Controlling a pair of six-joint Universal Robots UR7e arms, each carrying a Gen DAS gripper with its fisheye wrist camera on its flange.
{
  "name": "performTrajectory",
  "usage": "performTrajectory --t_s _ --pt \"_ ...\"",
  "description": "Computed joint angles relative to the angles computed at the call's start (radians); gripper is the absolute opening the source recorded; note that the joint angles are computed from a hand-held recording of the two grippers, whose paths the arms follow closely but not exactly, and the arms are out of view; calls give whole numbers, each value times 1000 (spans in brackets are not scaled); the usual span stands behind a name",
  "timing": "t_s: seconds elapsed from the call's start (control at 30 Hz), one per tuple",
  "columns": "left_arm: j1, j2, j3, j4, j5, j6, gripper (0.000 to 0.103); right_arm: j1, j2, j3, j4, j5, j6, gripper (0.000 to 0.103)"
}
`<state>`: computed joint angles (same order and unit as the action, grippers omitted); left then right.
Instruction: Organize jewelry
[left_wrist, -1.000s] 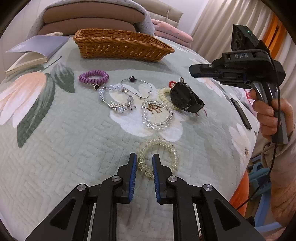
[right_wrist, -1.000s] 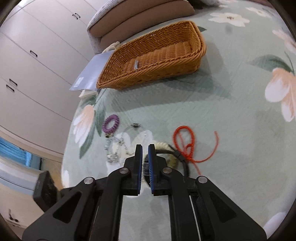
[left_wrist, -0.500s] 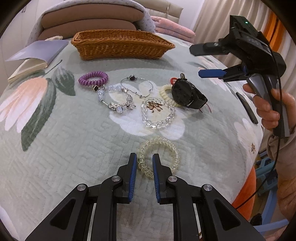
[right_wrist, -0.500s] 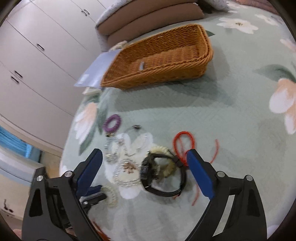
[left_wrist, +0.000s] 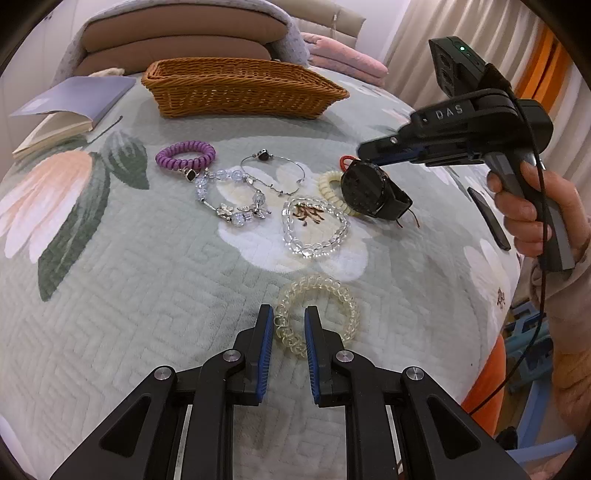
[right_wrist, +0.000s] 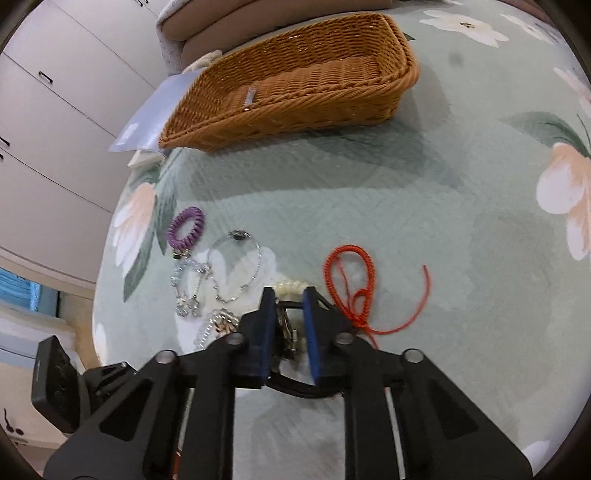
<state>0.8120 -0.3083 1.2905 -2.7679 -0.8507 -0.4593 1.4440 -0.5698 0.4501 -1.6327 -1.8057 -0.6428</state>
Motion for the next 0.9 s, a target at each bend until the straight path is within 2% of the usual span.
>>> performTrajectory --t_s 0.1,0.2,0.27,0.43,0.53,0.8,0.9 --pt "2 0 1 -7 -3 6 17 -3 -29 44 -33 -21 -23 7" --pt "3 4 -3 -13 -2 8 17 -17 -31 35 -7 -6 -30 6" --pt "3 5 -4 -13 0 9 17 -27 -36 40 10 36 -51 6" --pt "3 4 -5 -7 -1 10 17 -28 -71 117 -51 48 -77 3" --pt "3 5 -6 -9 -2 9 17 -32 -47 75 3 47 -75 3" --pt "4 3 -2 -19 -8 11 17 -25 -56 130 -69 13 -67 4" --pt "4 3 -1 -22 -7 14 17 -26 -99 200 -128 23 -86 3"
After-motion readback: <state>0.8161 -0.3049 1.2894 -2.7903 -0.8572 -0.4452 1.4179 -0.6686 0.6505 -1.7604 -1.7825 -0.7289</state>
